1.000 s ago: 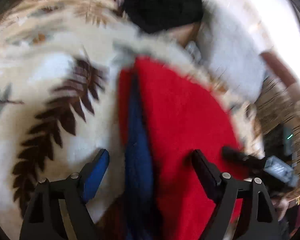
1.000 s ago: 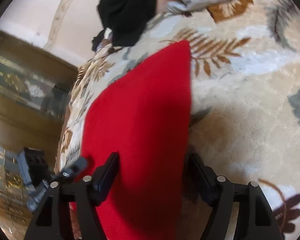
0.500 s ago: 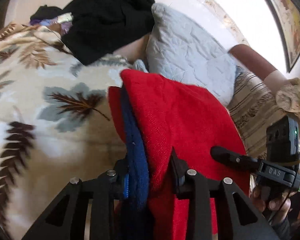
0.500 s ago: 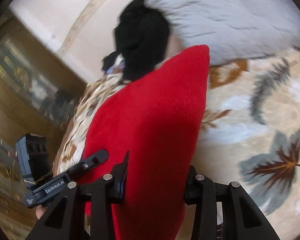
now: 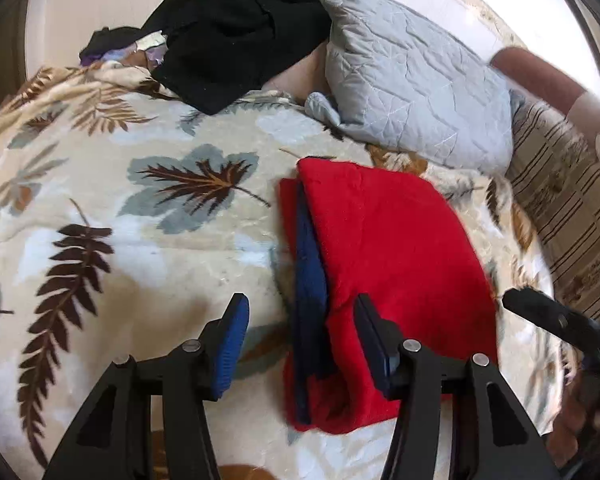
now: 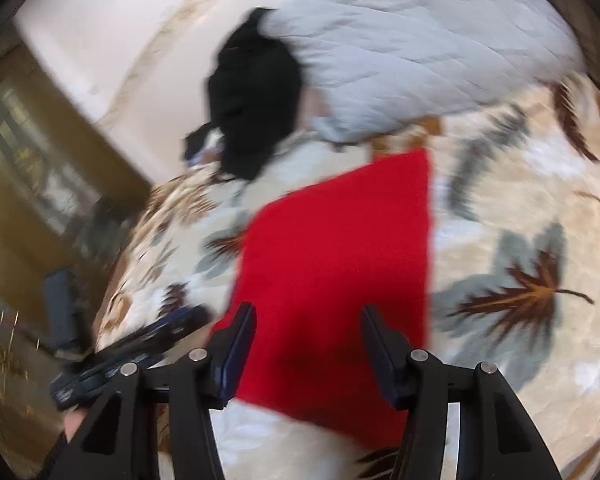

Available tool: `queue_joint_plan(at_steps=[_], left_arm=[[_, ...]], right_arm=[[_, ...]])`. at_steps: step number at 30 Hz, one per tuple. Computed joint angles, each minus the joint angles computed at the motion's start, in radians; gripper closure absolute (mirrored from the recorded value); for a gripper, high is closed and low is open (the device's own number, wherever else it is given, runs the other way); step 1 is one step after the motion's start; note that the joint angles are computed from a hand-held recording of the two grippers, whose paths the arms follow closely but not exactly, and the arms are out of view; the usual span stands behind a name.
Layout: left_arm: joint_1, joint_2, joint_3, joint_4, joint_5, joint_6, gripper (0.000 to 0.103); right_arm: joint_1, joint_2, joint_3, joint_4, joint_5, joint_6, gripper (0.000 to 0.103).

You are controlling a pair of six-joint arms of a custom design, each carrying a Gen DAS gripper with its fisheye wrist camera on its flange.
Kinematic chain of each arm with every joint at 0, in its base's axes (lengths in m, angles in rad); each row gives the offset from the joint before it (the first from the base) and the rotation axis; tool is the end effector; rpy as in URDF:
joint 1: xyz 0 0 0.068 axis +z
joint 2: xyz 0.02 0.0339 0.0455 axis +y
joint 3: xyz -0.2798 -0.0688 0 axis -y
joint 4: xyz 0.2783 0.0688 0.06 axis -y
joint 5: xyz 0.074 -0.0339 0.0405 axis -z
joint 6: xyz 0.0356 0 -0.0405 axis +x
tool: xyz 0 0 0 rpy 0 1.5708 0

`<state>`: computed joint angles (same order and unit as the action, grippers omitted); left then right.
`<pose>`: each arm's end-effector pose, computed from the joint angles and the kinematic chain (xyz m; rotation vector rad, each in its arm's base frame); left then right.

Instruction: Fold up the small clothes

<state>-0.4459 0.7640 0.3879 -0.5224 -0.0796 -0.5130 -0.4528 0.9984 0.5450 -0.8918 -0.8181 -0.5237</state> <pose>0.1519 -0.0695 0.1750 -0.1182 2.4893 -0.3136 0.1615 -0.0497 0.1849 -0.2070 2.4428 0.8073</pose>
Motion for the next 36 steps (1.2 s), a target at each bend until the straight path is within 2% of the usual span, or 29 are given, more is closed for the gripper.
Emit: queue_joint_plan(at_steps=[1,3,4,5,8,10,12,15,18,20,22,24,26,27,28,30,32,34,36], left_arm=[[-0.002,-0.026,-0.007,-0.030,-0.010,0.002,0.048],[0.010,-0.061,-0.008,-0.077,-0.006,0.000,0.048],[0.002,-0.068,-0.008,-0.087,-0.011,-0.010,0.048],[-0.003,-0.084,-0.005,-0.107,-0.019,-0.009,0.048],[-0.050,-0.117,-0.004,-0.142,-0.105,-0.020,0.037],[-0.056,-0.128,-0.005,-0.148,-0.125,-0.026,0.036],[-0.046,-0.123,-0.004,-0.145,-0.113,-0.029,0.036],[-0.037,-0.112,-0.007,-0.136,-0.110,-0.022,0.036],[-0.020,-0.081,-0.014,-0.113,-0.099,-0.013,0.035],[-0.007,-0.073,-0.018,-0.108,-0.093,-0.007,0.035],[0.002,-0.078,-0.023,-0.105,-0.092,0.000,0.035],[0.013,-0.074,-0.026,-0.104,-0.095,0.004,0.035],[0.020,-0.077,-0.028,-0.107,-0.091,0.002,0.035],[0.018,-0.079,-0.026,-0.114,-0.095,-0.006,0.035],[0.015,-0.079,-0.023,-0.125,-0.099,-0.011,0.035],[-0.004,-0.108,-0.015,-0.165,-0.116,-0.019,0.035],[-0.043,-0.143,-0.013,-0.199,-0.166,-0.040,0.031],[-0.082,-0.159,-0.004,-0.231,-0.201,-0.063,0.029],[-0.130,-0.188,0.000,-0.267,-0.224,-0.102,0.029]], right_arm=[[0.055,0.012,-0.022,0.030,0.033,0.030,0.037],[0.147,0.082,-0.065,0.111,0.156,0.099,0.037],[0.157,0.067,-0.082,0.131,0.169,0.120,0.037],[0.151,0.019,-0.085,0.113,0.155,0.119,0.037],[0.133,-0.059,-0.036,0.054,0.112,0.116,0.037],[0.147,-0.074,0.007,0.059,0.111,0.149,0.037],[0.179,-0.043,0.039,0.117,0.142,0.226,0.035],[0.257,0.089,0.077,0.247,0.199,0.346,0.033],[0.308,0.274,0.113,0.282,0.228,0.376,0.029],[0.333,0.274,0.120,0.297,0.240,0.384,0.029],[0.334,0.244,0.136,0.280,0.184,0.391,0.029],[0.353,0.240,0.151,0.317,0.186,0.444,0.029],[0.386,0.362,0.205,0.322,0.218,0.449,0.022],[0.419,0.429,0.209,0.358,0.273,0.489,0.022],[0.423,0.447,0.210,0.369,0.283,0.489,0.021],[0.420,0.362,0.180,0.365,0.269,0.503,0.022],[0.399,0.267,0.146,0.324,0.225,0.472,0.022],[0.373,0.145,0.091,0.279,0.258,0.436,0.022],[0.313,0.051,0.047,0.206,0.243,0.364,0.022]])
